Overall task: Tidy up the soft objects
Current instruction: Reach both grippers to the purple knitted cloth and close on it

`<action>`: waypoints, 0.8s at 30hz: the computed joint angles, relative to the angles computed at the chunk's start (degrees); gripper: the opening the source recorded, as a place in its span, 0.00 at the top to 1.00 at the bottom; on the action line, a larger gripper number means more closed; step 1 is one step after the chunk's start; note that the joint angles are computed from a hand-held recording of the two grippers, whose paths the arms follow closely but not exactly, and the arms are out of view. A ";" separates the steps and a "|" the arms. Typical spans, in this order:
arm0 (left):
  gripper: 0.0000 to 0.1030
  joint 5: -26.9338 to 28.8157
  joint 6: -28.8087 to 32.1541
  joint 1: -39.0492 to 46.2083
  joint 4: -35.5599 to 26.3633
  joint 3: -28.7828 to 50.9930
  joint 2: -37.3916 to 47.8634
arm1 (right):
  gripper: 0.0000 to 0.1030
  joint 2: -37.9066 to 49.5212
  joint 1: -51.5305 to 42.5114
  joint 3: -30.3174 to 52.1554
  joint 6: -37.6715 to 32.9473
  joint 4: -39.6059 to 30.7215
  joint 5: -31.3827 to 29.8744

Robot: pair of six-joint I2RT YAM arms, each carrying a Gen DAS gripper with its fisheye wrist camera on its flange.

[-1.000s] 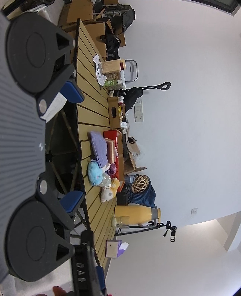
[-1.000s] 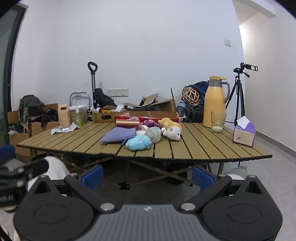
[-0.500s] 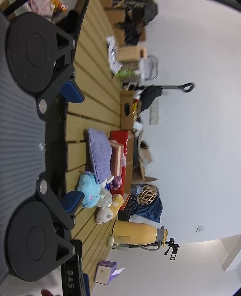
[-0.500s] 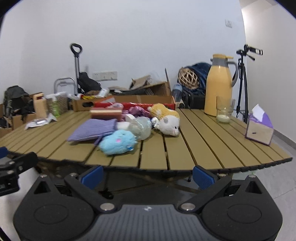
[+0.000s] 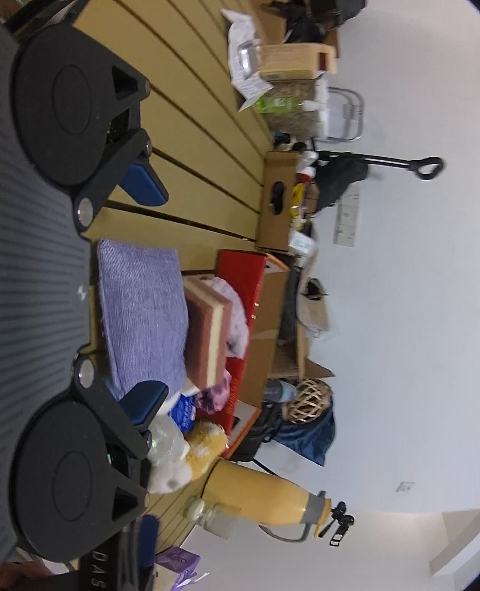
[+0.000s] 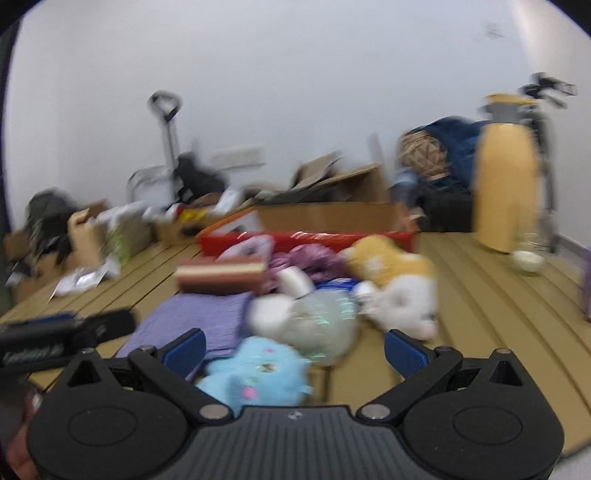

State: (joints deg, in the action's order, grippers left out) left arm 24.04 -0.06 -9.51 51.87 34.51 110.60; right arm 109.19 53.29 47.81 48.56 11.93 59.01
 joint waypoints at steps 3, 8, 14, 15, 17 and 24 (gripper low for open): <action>0.19 3.87 0.36 1.71 -4.15 4.12 3.36 | 0.19 1.71 -2.86 0.16 -9.65 10.74 -4.29; 0.42 9.95 -2.15 4.13 -13.41 11.75 7.91 | 0.53 5.42 -9.94 6.34 -14.02 11.77 -17.76; 0.84 15.51 -2.77 5.60 -18.30 15.64 9.89 | 0.79 9.27 -13.78 10.43 -10.61 10.48 -24.99; 0.86 16.62 -3.01 5.90 -17.45 15.37 9.92 | 0.85 9.25 -14.02 10.29 -9.73 10.36 -25.84; 0.88 17.53 -3.67 6.02 -14.35 13.53 9.10 | 0.95 8.81 -14.48 8.88 -8.26 12.40 -27.97; 0.89 20.93 -4.47 8.46 -7.07 0.62 -3.10 | 0.96 3.25 -7.38 5.93 -10.62 11.80 -18.88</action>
